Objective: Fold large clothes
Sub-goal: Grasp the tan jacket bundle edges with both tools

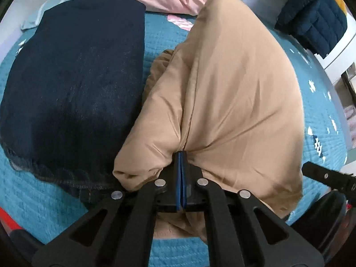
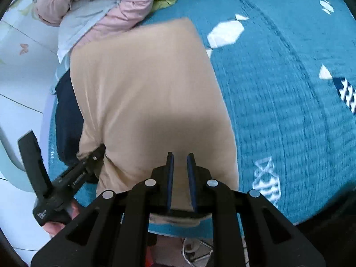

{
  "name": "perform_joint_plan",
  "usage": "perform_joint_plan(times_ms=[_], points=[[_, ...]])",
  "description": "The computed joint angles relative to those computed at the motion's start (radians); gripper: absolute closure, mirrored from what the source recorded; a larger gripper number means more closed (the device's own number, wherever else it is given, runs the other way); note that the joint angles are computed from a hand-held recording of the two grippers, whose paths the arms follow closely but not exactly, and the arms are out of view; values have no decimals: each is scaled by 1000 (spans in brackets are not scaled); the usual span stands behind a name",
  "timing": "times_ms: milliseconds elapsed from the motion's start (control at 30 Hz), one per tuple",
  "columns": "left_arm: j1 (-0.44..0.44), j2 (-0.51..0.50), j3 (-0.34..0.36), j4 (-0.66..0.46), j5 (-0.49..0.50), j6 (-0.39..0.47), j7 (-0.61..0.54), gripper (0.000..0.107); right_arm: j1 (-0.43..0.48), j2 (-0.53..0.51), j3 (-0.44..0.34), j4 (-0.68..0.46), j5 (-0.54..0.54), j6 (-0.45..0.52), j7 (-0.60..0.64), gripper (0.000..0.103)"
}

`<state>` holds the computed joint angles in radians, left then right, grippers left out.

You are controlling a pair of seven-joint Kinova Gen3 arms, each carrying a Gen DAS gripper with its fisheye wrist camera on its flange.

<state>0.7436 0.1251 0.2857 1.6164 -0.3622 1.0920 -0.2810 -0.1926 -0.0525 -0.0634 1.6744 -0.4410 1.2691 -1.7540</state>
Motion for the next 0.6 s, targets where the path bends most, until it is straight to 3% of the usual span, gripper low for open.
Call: perform_joint_plan(times_ms=[167, 333, 400, 467, 600], points=[[104, 113, -3, -106, -133, 160, 16, 105, -12, 55, -16, 98, -21, -93, 7, 94], [155, 130, -25, -202, -130, 273, -19, 105, 6, 16, 5, 75, -23, -25, 6, 94], [180, 127, -30, -260, -166, 324, -34, 104, 23, 4, 21, 54, -41, 12, 24, 89], [188, 111, -33, -302, -181, 337, -41, 104, 29, -21, 23, 11, -13, 33, 33, 89], [124, 97, -44, -376, -138, 268, -98, 103, 19, 17, 8, -119, 70, 51, -2, 89]])
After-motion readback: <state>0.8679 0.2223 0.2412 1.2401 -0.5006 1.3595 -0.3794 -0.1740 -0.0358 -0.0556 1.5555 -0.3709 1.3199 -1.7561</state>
